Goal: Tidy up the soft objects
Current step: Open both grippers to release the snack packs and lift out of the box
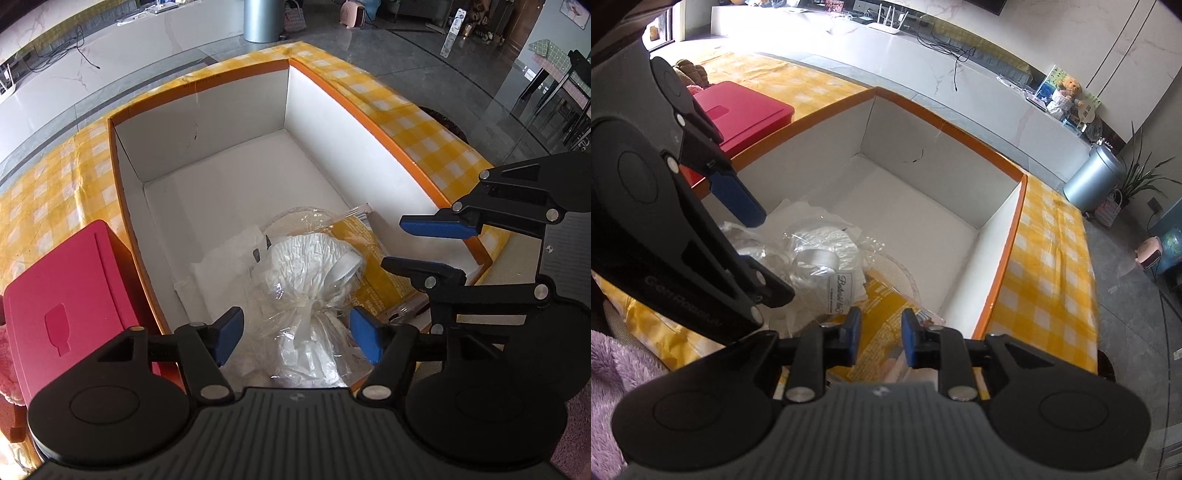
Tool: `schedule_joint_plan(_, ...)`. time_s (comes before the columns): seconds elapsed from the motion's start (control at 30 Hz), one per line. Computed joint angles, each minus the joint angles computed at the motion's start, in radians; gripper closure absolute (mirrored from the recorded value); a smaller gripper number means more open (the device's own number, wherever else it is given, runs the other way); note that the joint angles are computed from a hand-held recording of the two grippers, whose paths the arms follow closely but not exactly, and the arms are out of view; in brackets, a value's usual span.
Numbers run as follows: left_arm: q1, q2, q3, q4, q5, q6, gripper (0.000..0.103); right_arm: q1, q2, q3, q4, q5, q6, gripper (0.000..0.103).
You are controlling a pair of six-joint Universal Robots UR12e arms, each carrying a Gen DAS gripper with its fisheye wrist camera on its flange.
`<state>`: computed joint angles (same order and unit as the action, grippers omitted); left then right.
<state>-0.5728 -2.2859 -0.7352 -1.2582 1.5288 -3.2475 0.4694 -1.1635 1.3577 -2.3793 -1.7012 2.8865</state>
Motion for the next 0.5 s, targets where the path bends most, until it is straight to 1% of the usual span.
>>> schedule_joint_plan(0.03, 0.000, 0.005, -0.006, 0.008, -0.002, 0.004, 0.023, 0.002, -0.003, -0.001, 0.005, -0.010, 0.001, 0.077)
schedule_joint_plan(0.07, 0.000, 0.013, -0.015, 0.019, -0.004, 0.008, 0.023, 0.005, -0.005, -0.003, 0.010, -0.023, 0.003, 0.071)
schedule_joint_plan(0.13, 0.001, 0.029, -0.036, 0.046, -0.004, 0.011, 0.023, 0.008, -0.011, -0.004, 0.010, -0.045, 0.010, 0.067)
schedule_joint_plan(0.27, -0.001, 0.069, -0.095, 0.124, 0.006, -0.006, 0.023, 0.017, -0.025, -0.002, 0.011, -0.091, 0.035, 0.066)
schedule_joint_plan(0.33, 0.000, 0.097, -0.138, 0.185, 0.004, -0.015, 0.023, 0.025, -0.035, 0.005, 0.001, -0.115, 0.058, 0.066)
schedule_joint_plan(0.47, -0.001, 0.153, -0.228, 0.312, 0.015, -0.017, 0.024, 0.043, -0.061, 0.038, -0.074, -0.160, 0.116, 0.063)
schedule_joint_plan(0.5, -0.005, 0.169, -0.253, 0.350, 0.030, -0.020, 0.024, 0.047, -0.066, 0.046, -0.095, -0.168, 0.136, 0.063)
